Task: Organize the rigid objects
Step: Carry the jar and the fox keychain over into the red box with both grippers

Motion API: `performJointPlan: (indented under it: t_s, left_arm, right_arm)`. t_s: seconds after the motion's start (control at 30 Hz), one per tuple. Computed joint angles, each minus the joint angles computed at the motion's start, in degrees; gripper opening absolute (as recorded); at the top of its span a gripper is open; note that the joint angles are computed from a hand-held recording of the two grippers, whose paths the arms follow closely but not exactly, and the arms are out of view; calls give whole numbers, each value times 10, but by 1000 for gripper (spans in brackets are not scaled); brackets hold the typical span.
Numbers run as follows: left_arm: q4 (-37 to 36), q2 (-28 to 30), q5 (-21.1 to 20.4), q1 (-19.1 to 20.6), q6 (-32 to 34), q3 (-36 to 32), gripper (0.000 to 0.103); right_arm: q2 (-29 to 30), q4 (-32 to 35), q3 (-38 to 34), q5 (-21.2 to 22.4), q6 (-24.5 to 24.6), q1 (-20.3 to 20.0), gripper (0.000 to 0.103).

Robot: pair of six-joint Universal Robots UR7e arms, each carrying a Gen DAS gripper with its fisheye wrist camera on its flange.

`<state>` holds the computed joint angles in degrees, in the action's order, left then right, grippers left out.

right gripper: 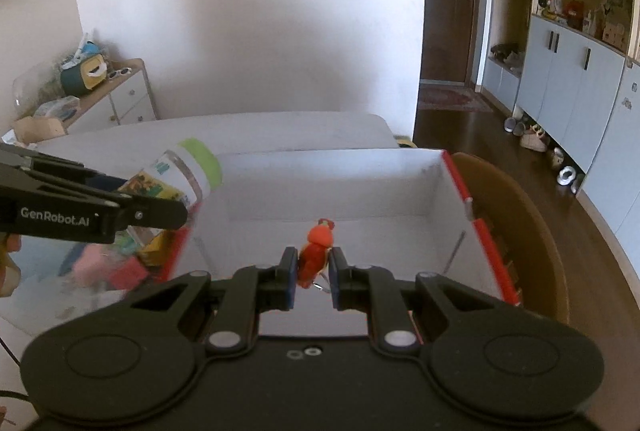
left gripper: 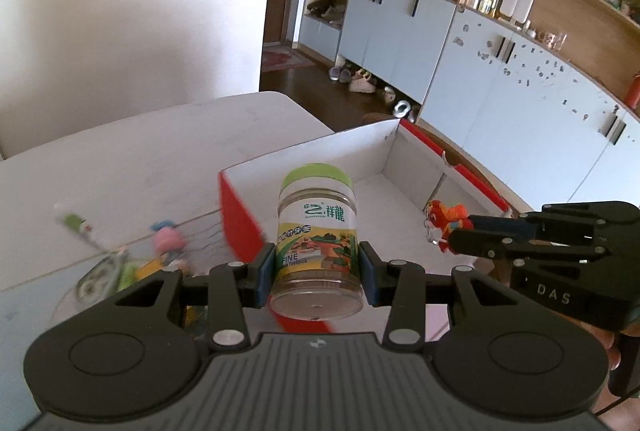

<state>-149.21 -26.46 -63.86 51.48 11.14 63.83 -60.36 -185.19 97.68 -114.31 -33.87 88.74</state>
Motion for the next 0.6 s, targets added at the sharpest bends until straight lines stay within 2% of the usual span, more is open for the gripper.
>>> performJointPlan:
  t_s: [0.4,0.6]
  left_arm:
    - [105,179,64,-16,3,-241,42]
    - [242,297,81,-6,-18,-451,42]
  right_arm:
    - [7,95,-64,30,-23,-52,15]
    - [22,142,-91,26,-27,-64,15]
